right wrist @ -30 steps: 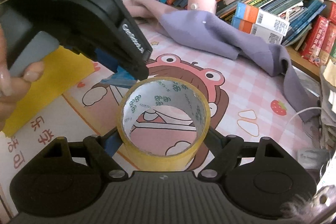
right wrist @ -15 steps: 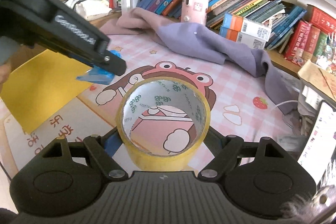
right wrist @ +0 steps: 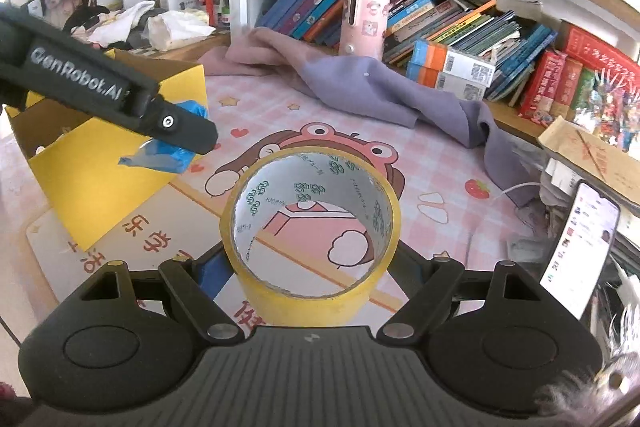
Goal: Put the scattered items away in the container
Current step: 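Lift the tape roll and blue object and carry them toward the yellow box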
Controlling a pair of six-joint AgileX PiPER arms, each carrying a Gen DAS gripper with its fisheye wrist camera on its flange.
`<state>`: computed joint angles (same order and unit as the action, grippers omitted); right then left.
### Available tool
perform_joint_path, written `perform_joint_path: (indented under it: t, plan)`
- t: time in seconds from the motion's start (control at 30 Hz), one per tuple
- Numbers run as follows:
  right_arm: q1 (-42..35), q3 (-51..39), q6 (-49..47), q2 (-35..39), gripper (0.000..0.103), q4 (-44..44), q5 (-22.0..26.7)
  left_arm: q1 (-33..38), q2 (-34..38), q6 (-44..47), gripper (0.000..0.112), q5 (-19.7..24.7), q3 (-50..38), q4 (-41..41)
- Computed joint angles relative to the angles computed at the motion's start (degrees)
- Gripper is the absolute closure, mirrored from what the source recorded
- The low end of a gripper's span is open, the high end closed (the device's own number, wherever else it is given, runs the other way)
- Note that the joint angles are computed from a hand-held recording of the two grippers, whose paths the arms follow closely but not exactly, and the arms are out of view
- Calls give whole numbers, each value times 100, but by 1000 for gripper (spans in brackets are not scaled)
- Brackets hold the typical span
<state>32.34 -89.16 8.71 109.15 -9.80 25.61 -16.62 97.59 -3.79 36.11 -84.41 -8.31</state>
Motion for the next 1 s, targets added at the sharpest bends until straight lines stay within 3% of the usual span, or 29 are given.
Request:
perform_joint_path:
  t: [0.27, 0.5, 0.67, 1.0]
  plan:
    - [676, 461, 2171, -491, 22, -1950, 246, 378, -874, 1143, 82, -442, 1028, -1023]
    - [1478, 642, 4324, -683, 22, -3588, 985, 973, -1623, 2994, 82, -543, 1848, -2309]
    - [2179, 616, 5266, -662, 23, -4196, 1791, 1686, -2091, 4415, 82, -4, 2465, -3455]
    - [3635, 212, 6222, -293, 23, -4269, 3275, 3575, -2932, 6128, 82, 1566, 3489, -4250]
